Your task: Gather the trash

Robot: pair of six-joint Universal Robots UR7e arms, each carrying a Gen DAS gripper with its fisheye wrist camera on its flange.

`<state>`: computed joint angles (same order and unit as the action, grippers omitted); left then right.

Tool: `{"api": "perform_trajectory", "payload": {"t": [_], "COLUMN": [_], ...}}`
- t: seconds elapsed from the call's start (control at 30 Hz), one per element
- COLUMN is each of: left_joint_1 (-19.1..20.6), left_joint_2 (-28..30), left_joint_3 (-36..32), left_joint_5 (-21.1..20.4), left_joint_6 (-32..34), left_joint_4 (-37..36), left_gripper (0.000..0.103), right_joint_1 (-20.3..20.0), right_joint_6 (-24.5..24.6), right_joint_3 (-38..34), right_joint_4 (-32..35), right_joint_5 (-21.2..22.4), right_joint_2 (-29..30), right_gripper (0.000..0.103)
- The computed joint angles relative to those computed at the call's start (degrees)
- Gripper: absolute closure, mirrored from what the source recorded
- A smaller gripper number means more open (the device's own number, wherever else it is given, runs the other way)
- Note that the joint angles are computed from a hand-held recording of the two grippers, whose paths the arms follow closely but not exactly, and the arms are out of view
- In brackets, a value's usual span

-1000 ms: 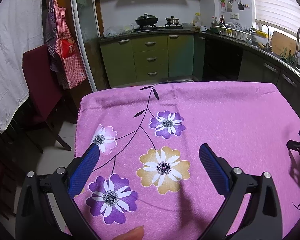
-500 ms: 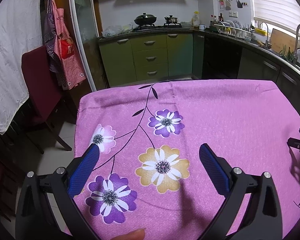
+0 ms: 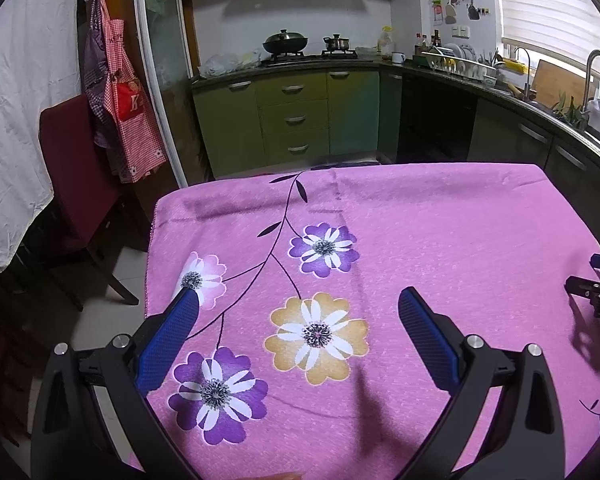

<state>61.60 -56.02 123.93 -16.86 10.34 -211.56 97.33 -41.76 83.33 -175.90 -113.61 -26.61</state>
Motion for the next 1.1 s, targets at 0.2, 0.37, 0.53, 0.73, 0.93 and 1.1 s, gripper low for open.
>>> {"api": "perform_trajectory", "payload": {"t": [0.2, 0.37, 0.53, 0.73, 0.93, 1.1], "left_joint_1": [-0.3, -0.3, -0.5, -0.5, -0.6, -0.5], "left_joint_2": [-0.4, -0.6, -0.6, -1.3, -1.1, -1.1], "left_joint_3": [0.3, 0.5, 0.6, 0.9, 1.7, 1.2], "left_joint_5": [-0.5, -0.7, -0.9, -1.9, -4.5, -4.4], "left_joint_6": [0.3, 0.1, 0.5, -1.0, 2.4, 1.3], "left_joint_4": [0.1, 0.4, 0.0, 1.5, -3.1, -1.7], "left_gripper": [0.008, 0.008, 0.008, 0.008, 0.007, 0.008], "right_joint_1": [0.0, 0.0, 0.0, 0.0, 0.0, 0.0], "right_joint_6": [0.0, 0.0, 0.0, 0.0, 0.0, 0.0], "right_joint_3": [0.0, 0.0, 0.0, 0.0, 0.0, 0.0], "right_joint_4": [0.0, 0.0, 0.0, 0.0, 0.0, 0.0], "right_joint_5": [0.0, 0.0, 0.0, 0.0, 0.0, 0.0], "right_joint_2": [0.0, 0.0, 0.0, 0.0, 0.0, 0.0], "right_gripper": [0.003, 0.003, 0.003, 0.003, 0.003, 0.003]}}
